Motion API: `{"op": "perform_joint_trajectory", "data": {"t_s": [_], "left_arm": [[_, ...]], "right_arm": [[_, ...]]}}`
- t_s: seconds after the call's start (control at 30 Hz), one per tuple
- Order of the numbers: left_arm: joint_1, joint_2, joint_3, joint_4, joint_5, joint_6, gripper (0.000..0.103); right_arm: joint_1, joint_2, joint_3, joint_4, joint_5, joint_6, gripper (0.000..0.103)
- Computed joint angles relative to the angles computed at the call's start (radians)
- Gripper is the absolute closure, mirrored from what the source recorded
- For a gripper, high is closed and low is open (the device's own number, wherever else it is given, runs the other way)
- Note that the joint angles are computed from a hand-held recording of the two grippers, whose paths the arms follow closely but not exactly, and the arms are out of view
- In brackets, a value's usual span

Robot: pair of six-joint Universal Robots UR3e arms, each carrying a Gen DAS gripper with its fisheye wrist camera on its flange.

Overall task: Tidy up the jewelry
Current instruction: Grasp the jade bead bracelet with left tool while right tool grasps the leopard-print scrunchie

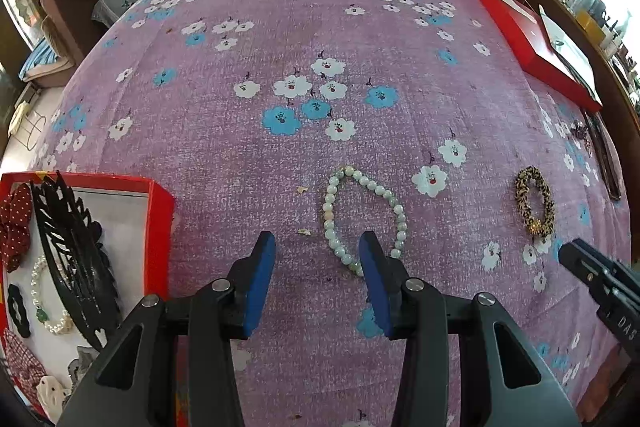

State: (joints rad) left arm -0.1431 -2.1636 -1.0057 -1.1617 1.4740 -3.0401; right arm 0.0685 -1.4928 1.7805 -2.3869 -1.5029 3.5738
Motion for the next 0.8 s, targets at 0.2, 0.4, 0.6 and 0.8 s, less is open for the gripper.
{"op": "perform_joint_trajectory", "data": {"t_s": [0.2,0.4,0.6,0.8], "left_arm": [[-0.011,-0.026,0.025,0.001,0.017,-0.014,0.061],[-0.025,-0.034,0.019,0.027,0.046,-0.014,0.061],[-0.027,-0.038,0.016,0.043,0.053,-0.008,0.061],[-0.032,-0.028,-0.014,0.072,0.063,0.007,0.061]], "right_arm": [[-0.003,-0.015,0.017,0.0,-0.001,0.011,0.064],[0.001,-0.017,0.014,0.004,-0.008,0.019,0.064],[0.006,0.003,-0.012,0.011,-0.021,0.014,0.064],[0.002,0.038,-0.042,0.006,-0.045,0.013,0.064]]}}
